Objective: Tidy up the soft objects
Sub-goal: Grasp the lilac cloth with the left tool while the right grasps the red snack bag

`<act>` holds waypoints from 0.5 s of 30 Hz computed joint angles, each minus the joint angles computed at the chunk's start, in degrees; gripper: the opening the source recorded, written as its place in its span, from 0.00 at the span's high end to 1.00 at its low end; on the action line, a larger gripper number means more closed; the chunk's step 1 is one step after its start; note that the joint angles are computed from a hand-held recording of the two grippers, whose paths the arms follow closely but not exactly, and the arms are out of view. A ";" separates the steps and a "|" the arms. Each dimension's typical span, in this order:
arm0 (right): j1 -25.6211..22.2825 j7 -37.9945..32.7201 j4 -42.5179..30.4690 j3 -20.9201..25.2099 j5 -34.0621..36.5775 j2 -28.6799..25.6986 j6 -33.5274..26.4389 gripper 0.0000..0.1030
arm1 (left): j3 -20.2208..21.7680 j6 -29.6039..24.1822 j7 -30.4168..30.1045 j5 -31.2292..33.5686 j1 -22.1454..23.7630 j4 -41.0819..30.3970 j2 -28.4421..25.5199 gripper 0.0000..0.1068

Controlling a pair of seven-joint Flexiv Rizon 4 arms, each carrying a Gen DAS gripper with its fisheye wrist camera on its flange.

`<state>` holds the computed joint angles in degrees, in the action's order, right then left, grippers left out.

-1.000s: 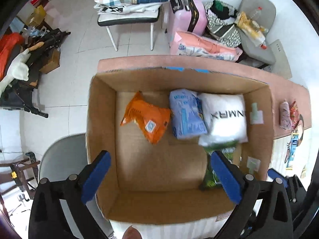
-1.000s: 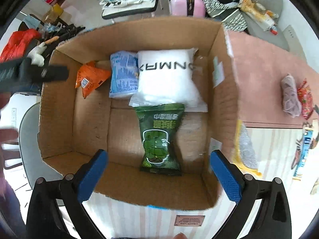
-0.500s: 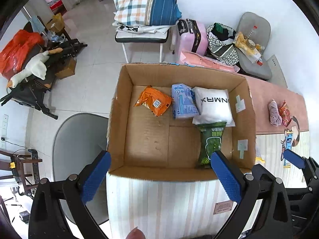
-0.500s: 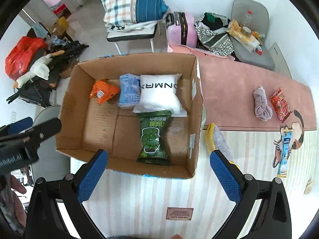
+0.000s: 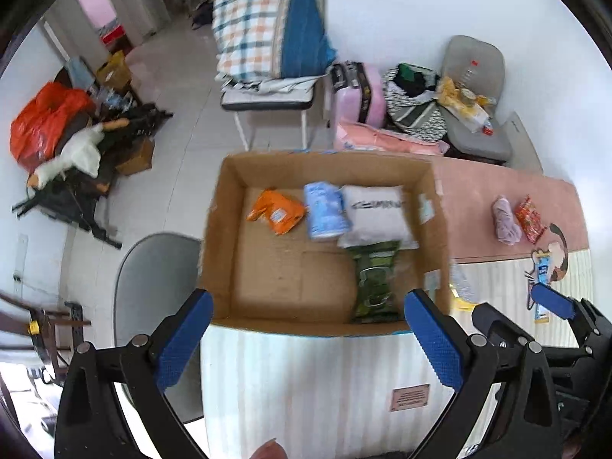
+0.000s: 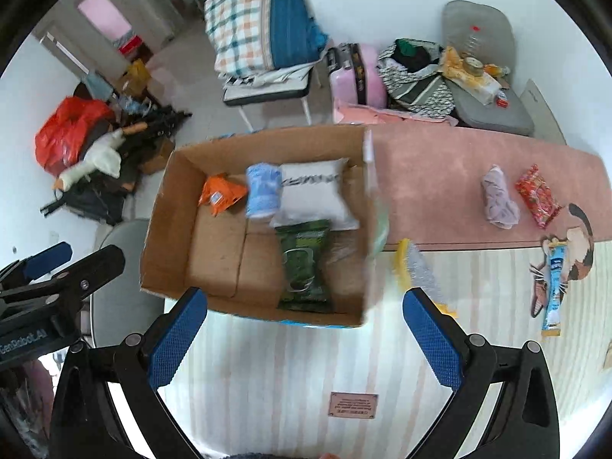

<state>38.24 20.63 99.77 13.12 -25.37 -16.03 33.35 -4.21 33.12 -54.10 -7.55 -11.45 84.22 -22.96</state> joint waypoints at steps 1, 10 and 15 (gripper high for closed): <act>-0.35 1.06 2.24 0.20 0.28 1.86 0.22 0.00 | -0.29 0.58 -0.19 0.18 -0.64 0.64 0.51 0.04; -7.18 6.31 24.33 5.36 10.99 22.75 -2.57 0.00 | -4.55 -6.87 -6.65 1.23 -10.31 -3.07 -3.39 0.04; -12.01 -5.40 34.21 4.00 18.55 31.22 -3.18 0.00 | -5.98 -15.98 -13.97 1.68 -17.45 -13.61 -13.69 0.04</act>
<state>26.22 15.22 133.98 17.12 -6.82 15.19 30.17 -10.19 17.14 -68.07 -5.87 -28.90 70.62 -36.65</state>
